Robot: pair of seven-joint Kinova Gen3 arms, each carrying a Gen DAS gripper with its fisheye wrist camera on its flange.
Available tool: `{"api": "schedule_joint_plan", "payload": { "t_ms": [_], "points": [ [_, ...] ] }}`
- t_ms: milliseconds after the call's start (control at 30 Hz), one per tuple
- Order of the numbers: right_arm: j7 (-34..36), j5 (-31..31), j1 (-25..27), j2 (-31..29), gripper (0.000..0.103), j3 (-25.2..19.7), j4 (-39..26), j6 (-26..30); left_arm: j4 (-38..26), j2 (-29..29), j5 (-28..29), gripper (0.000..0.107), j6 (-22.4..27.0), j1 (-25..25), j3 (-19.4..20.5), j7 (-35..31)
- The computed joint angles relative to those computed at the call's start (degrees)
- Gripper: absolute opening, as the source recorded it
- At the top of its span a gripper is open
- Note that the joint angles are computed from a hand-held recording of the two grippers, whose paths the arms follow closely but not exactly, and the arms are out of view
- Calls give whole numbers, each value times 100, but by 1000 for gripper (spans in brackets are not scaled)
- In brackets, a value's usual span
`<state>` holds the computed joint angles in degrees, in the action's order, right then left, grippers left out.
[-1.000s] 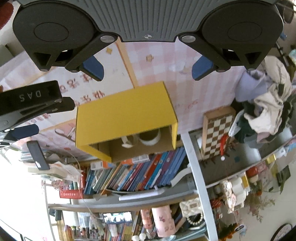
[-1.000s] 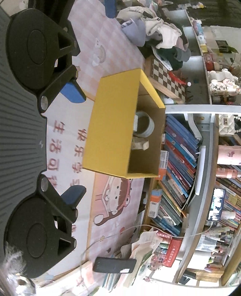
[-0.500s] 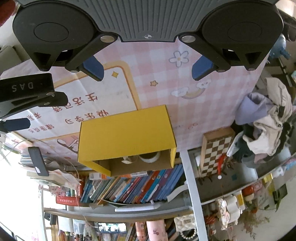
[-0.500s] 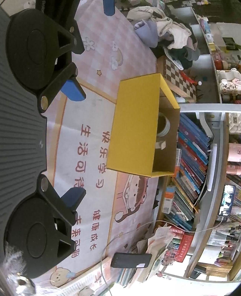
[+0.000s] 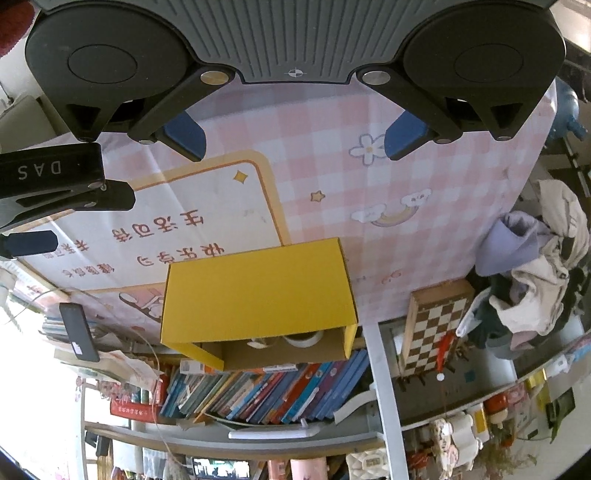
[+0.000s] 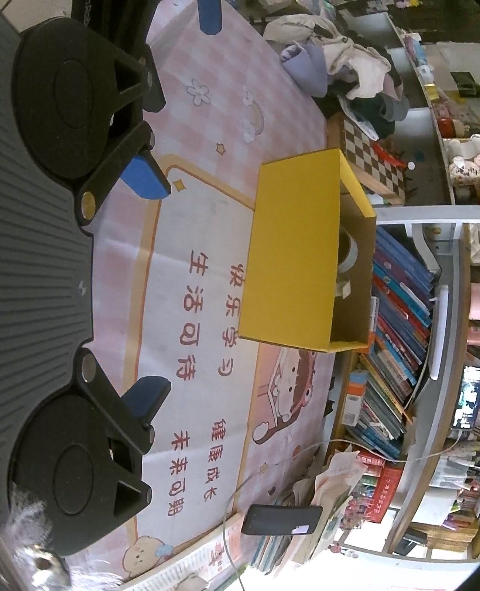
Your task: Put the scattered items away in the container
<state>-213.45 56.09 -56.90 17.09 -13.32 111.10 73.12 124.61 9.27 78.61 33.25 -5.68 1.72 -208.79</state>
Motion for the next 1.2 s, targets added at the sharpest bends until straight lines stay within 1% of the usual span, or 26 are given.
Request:
{"api": "schedule_joint_plan", "payload": {
  "t_ms": [100, 300, 533, 733, 1200],
  "points": [
    [20, -1, 7, 6, 103, -1, -11, -28, 6, -15, 5, 103, -17, -4, -7, 20],
    [37, -9, 12, -2, 103, 4, -10, -37, 27, -37, 192, 103, 2, -18, -46, -17],
    [56, 9, 19, 13, 103, 13, -6, -55, -18, -23, 53, 103, -49, 30, -24, 123],
    [59, -20, 33, 3, 103, 20, -2, -39, -98, 15, -179, 103, -42, 11, 7, 375],
    [89, -27, 75, -32, 103, 12, 40, -93, -95, 34, -170, 103, -67, 0, 57, 373]
  ]
}}
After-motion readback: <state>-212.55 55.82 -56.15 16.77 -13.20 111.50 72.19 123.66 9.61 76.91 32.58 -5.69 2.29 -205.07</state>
